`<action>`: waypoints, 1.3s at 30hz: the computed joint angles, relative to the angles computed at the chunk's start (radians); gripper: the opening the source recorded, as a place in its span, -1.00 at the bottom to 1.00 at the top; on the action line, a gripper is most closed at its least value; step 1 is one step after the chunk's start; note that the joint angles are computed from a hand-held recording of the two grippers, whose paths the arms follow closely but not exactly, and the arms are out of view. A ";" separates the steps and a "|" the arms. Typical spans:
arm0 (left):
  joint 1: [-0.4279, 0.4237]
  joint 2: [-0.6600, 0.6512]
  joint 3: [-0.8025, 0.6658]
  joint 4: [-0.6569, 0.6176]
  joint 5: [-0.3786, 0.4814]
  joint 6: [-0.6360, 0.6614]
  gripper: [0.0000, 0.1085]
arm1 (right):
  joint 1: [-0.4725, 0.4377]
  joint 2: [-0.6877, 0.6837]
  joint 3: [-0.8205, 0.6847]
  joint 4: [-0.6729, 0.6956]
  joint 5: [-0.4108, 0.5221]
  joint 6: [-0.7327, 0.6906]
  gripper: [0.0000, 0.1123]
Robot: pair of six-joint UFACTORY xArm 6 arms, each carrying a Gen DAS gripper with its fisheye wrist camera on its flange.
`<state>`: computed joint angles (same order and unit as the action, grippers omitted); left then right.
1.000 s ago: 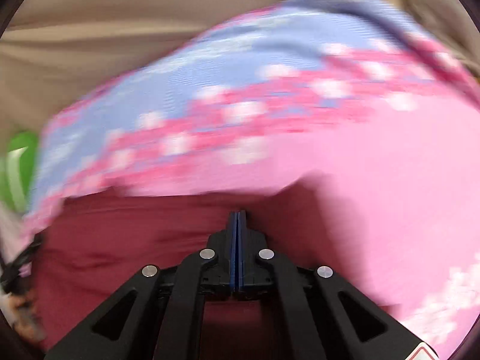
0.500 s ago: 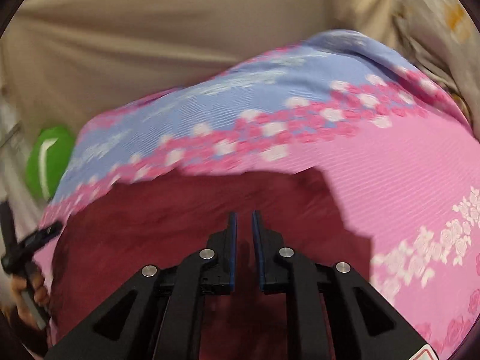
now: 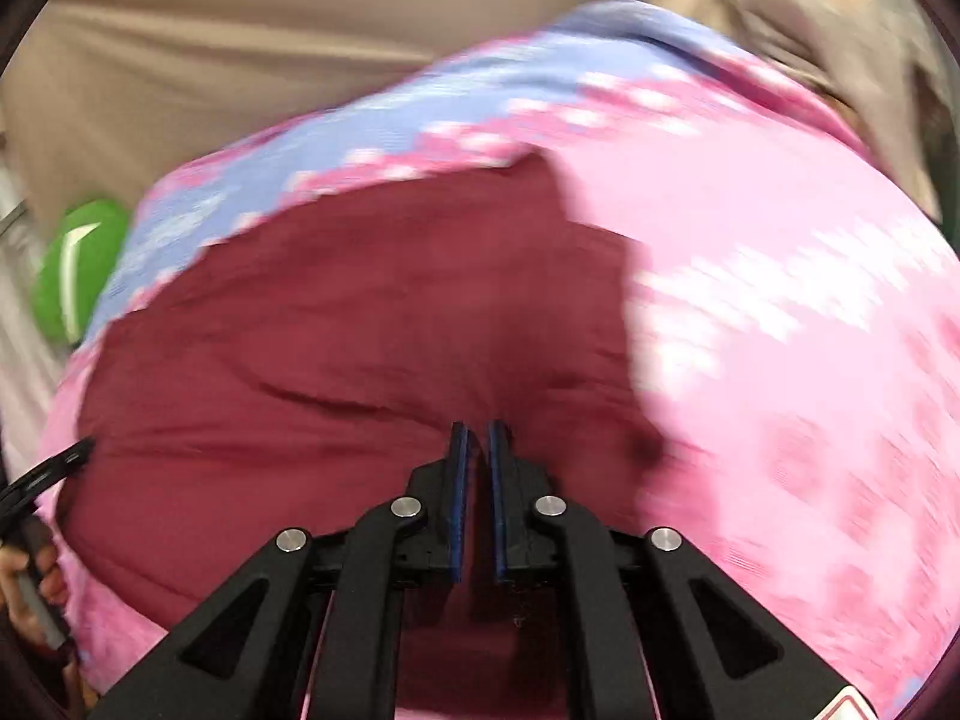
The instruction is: Fold large clothes
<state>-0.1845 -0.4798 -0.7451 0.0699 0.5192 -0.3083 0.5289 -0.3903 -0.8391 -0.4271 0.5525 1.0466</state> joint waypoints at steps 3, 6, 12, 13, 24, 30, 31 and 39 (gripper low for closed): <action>0.031 -0.050 0.061 -0.066 -0.015 0.051 0.34 | -0.019 -0.067 0.084 0.055 -0.035 0.002 -1.00; 0.015 -0.084 0.064 0.011 0.021 -0.051 0.31 | 0.009 -0.067 0.051 -0.013 0.021 0.076 -0.87; 0.024 -0.127 0.091 -0.030 0.057 -0.032 0.32 | 0.034 -0.059 0.036 -0.024 0.076 0.046 -0.89; 0.035 -0.129 0.104 -0.084 0.045 0.007 0.34 | 0.026 -0.070 0.068 -0.005 0.056 0.035 -0.93; 0.032 -0.208 0.133 -0.033 0.067 -0.072 0.31 | 0.084 -0.080 -0.003 -0.087 0.100 0.120 -0.69; 0.042 -0.214 0.129 -0.044 0.082 -0.066 0.32 | 0.159 0.166 -0.263 0.010 -0.059 -0.102 -0.69; 0.044 -0.205 0.127 -0.052 0.089 -0.062 0.32 | 0.167 0.209 -0.306 0.025 -0.066 -0.138 -0.69; 0.043 -0.206 0.159 -0.071 0.065 -0.048 0.35 | 0.204 0.633 -0.770 0.229 0.041 -0.428 -0.69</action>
<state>-0.1416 -0.6859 -0.5862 -0.0006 0.5837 -0.3565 0.7333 0.2426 -1.6094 -0.1985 0.5933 0.6188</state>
